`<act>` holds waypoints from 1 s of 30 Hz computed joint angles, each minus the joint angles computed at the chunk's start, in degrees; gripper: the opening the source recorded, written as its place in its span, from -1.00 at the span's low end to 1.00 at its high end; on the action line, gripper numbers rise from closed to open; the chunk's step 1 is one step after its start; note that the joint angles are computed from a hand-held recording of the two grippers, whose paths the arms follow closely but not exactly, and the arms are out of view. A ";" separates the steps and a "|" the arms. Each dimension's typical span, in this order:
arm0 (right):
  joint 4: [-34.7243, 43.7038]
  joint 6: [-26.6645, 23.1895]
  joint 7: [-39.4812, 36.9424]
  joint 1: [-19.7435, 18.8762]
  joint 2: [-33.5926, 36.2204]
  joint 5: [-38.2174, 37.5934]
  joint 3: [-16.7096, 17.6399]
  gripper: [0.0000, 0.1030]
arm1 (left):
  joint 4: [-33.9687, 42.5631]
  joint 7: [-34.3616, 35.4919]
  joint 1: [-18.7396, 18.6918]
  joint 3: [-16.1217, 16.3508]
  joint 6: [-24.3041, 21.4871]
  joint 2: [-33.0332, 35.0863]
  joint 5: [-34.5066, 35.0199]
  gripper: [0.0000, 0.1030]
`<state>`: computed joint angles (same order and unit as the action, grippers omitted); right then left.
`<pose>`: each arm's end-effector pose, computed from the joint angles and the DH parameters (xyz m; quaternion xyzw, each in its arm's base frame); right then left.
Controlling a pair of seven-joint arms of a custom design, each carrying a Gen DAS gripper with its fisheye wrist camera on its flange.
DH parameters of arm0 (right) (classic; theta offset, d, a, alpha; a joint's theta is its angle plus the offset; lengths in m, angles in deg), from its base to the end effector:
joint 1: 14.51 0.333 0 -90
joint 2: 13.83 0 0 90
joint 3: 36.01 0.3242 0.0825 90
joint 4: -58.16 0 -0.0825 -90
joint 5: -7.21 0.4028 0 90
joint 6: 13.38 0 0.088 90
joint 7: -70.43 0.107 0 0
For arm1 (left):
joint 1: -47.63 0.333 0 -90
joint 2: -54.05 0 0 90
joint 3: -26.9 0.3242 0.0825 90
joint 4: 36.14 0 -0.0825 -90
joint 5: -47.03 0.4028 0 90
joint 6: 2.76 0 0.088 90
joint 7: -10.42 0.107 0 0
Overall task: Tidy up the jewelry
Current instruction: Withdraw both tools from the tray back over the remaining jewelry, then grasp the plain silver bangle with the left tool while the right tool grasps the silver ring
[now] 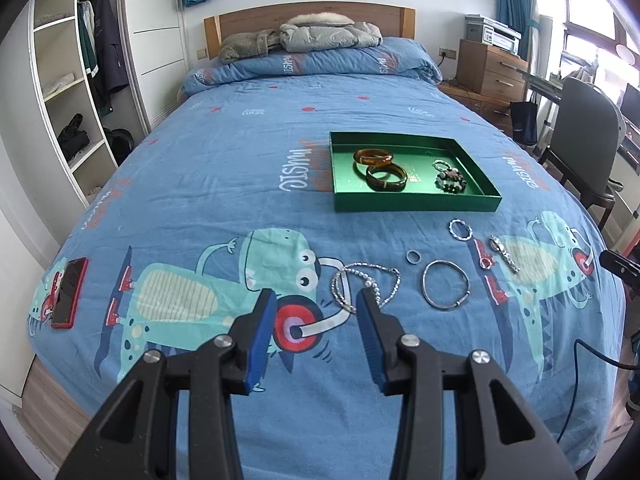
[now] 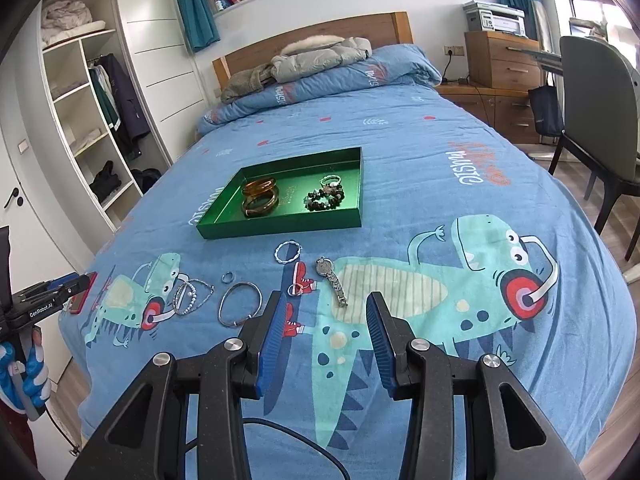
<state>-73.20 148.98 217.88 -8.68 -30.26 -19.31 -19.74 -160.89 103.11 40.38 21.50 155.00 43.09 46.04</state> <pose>0.4747 0.2301 0.5516 -0.5703 0.7044 -0.2217 0.3597 0.5449 -0.1248 0.5636 -0.5653 0.7352 -0.2848 0.2425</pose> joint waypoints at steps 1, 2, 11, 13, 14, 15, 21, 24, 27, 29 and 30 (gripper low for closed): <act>-0.05 0.33 -0.19 0.09 0.37 0.22 -0.20 -0.19 | 0.05 0.74 -0.48 0.04 -0.18 0.31 -0.71 -0.23; -0.12 0.68 -0.36 0.19 0.75 0.42 -0.38 -0.19 | 0.15 1.66 -0.98 0.07 -0.40 0.66 -1.55 -0.23; 0.66 3.22 -6.25 2.90 5.26 5.12 -3.63 -0.31 | 2.09 8.71 -4.17 -1.64 -1.58 4.87 -9.11 -0.23; 1.11 3.82 -8.06 3.74 6.46 6.61 -4.48 -0.31 | 3.13 9.30 -4.20 -2.42 -2.03 6.37 -9.51 -0.23; 1.35 4.21 -9.05 4.17 7.09 7.40 -4.90 -0.32 | 3.71 9.62 -4.16 -2.78 -2.36 7.12 -9.70 -0.23; 1.58 4.59 -10.20 4.65 7.70 8.30 -5.38 -0.32 | 4.37 9.91 -4.10 -3.14 -2.74 7.95 -9.87 -0.23; 5.18 4.60 -19.92 8.15 12.84 15.19 -8.20 -0.39 | 9.68 11.56 -3.06 -5.36 -5.81 13.81 -11.77 -0.25; 7.70 4.34 -27.85 10.18 15.84 21.55 -9.52 -0.42 | 12.64 12.39 -2.24 -6.58 -7.97 16.92 -13.51 -0.25; 10.93 2.86 -33.75 11.51 19.00 25.15 -10.30 -0.42 | 15.39 11.59 -1.50 -7.49 -9.77 19.80 -13.82 -0.25; 13.25 1.56 -36.56 12.19 21.12 26.30 -10.76 -0.42 | 16.94 10.51 -1.18 -7.94 -10.61 21.54 -13.36 -0.25; 14.40 0.91 -38.11 12.44 22.14 27.17 -10.92 -0.42 | 17.57 9.90 -1.01 -8.14 -11.02 22.31 -13.15 -0.25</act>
